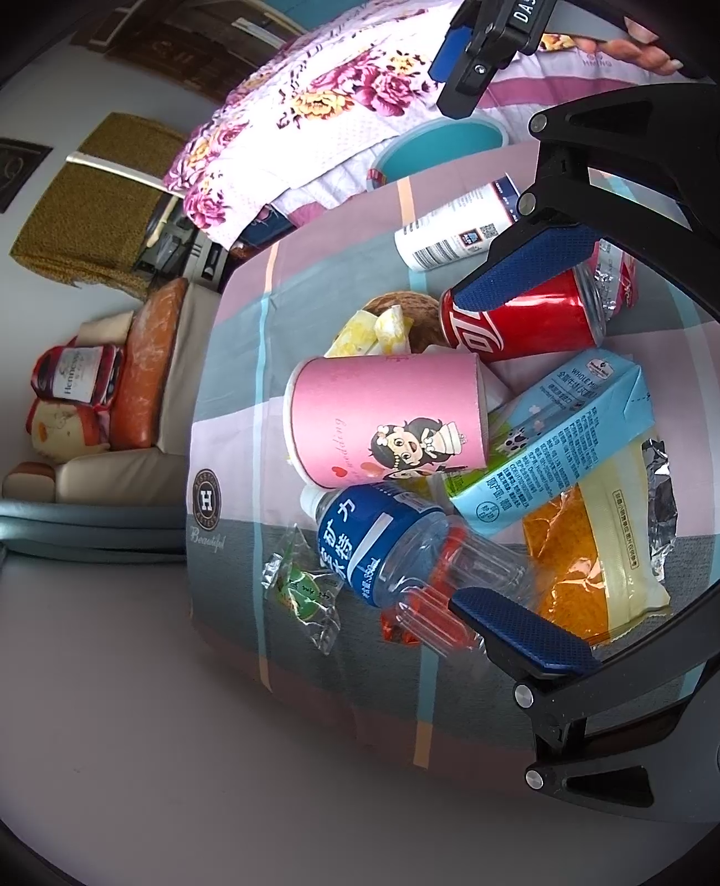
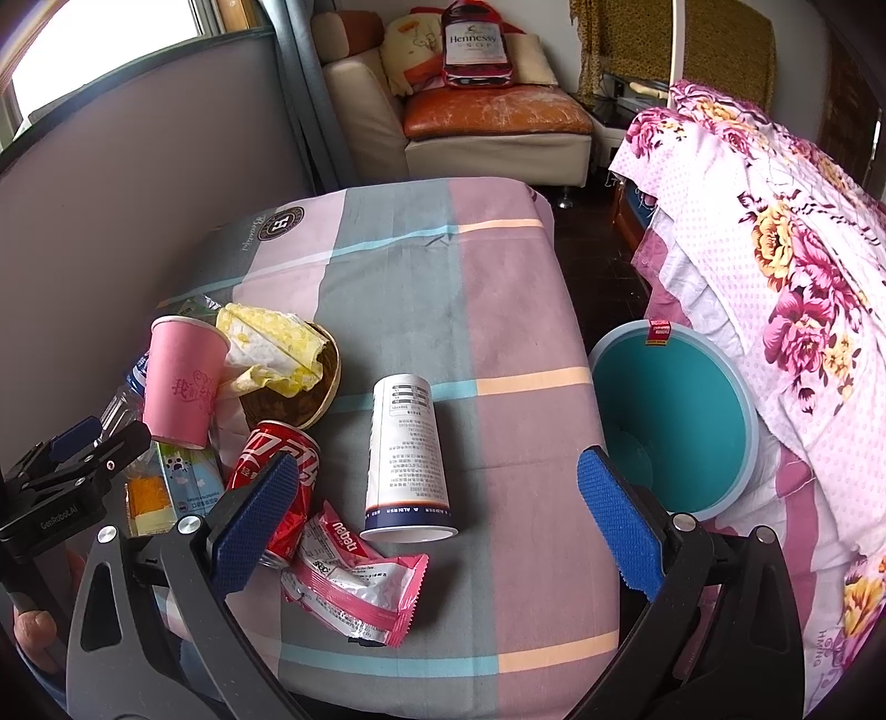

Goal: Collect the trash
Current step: 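Move left tool toward pink paper cup while right tool approaches white paper cup, then close left tool on pink cup while right tool closes on white cup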

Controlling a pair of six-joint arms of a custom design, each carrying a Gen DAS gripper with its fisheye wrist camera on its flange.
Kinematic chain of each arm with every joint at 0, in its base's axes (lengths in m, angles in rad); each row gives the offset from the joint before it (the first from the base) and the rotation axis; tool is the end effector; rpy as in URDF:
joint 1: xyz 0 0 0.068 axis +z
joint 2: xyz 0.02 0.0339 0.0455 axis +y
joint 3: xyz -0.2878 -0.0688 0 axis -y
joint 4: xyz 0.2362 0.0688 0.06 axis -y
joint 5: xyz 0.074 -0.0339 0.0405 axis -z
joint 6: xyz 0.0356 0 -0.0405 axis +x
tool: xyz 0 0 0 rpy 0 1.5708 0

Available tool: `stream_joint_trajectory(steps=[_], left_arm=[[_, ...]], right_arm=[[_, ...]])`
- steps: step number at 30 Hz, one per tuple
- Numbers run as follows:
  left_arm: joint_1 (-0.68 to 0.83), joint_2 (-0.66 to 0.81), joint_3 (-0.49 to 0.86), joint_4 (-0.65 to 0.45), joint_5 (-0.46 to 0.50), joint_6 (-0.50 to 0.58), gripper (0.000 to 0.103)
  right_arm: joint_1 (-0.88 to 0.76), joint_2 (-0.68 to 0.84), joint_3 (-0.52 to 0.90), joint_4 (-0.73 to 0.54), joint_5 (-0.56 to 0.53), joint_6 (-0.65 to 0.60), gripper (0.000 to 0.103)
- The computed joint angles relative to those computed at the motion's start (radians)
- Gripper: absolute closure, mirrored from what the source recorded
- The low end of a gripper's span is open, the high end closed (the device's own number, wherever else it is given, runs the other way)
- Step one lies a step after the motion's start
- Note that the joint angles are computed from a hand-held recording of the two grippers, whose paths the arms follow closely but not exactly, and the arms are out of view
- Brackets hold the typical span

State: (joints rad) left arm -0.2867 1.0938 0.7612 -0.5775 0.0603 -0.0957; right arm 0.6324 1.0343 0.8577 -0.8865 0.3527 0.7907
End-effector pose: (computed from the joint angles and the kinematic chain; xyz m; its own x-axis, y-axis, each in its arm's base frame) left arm 0.1892 -0.0580 0.2623 -0.7842 0.1318 -0.6063 0.2439 0.9640 -0.1060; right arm 0.1429 0.0895 0.2846 -0.7938 0.2453 -0.5565 0.2062 0.9694 0.1333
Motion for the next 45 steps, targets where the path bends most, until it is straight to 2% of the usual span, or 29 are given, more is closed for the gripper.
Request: stream_joint_trajectory(steps=[4, 12, 17, 19, 21, 23, 25, 29, 33, 34, 35, 45], left_arm=[[0.017, 0.009, 0.013, -0.004, 0.007, 0.007, 0.003], [0.123, 0.069, 0.063, -0.031, 0.083, 0.052, 0.003], [0.105, 0.116, 0.111, -0.059, 0.093, 0.083, 0.004], [0.084, 0.137, 0.13, -0.068, 0.094, 0.095, 0.01], [0.062, 0.165, 0.151, -0.075, 0.096, 0.102, 0.021], [0.041, 0.203, 0.176, -0.084, 0.093, 0.108, 0.026], [0.027, 0.235, 0.189, -0.076, 0.071, 0.108, 0.026], [0.009, 0.291, 0.21, -0.064, 0.048, 0.106, 0.026], [-0.018, 0.344, 0.223, -0.058, 0.042, 0.102, 0.027], [-0.025, 0.356, 0.221, -0.055, 0.047, 0.103, 0.03], [-0.032, 0.357, 0.213, -0.046, 0.042, 0.101, 0.041], [-0.037, 0.333, 0.208, -0.036, 0.062, 0.124, 0.041]], right_arm=[[-0.008, 0.009, 0.009, 0.003, -0.001, -0.015, 0.006], [-0.039, 0.028, 0.009, 0.02, -0.031, -0.057, 0.006], [-0.134, 0.046, -0.009, 0.059, -0.13, -0.136, 0.006], [-0.172, 0.054, -0.019, 0.072, -0.164, -0.155, 0.006], [-0.206, 0.061, -0.028, 0.085, -0.198, -0.173, 0.006], [-0.22, 0.064, -0.039, 0.1, -0.216, -0.184, 0.006], [-0.235, 0.073, -0.049, 0.117, -0.24, -0.199, 0.007], [-0.274, 0.097, -0.068, 0.156, -0.3, -0.229, 0.016], [-0.31, 0.135, -0.085, 0.201, -0.365, -0.251, 0.017], [-0.315, 0.148, -0.086, 0.21, -0.377, -0.254, 0.017], [-0.322, 0.158, -0.089, 0.219, -0.392, -0.257, 0.017], [-0.343, 0.301, -0.102, 0.315, -0.473, -0.294, 0.017]])
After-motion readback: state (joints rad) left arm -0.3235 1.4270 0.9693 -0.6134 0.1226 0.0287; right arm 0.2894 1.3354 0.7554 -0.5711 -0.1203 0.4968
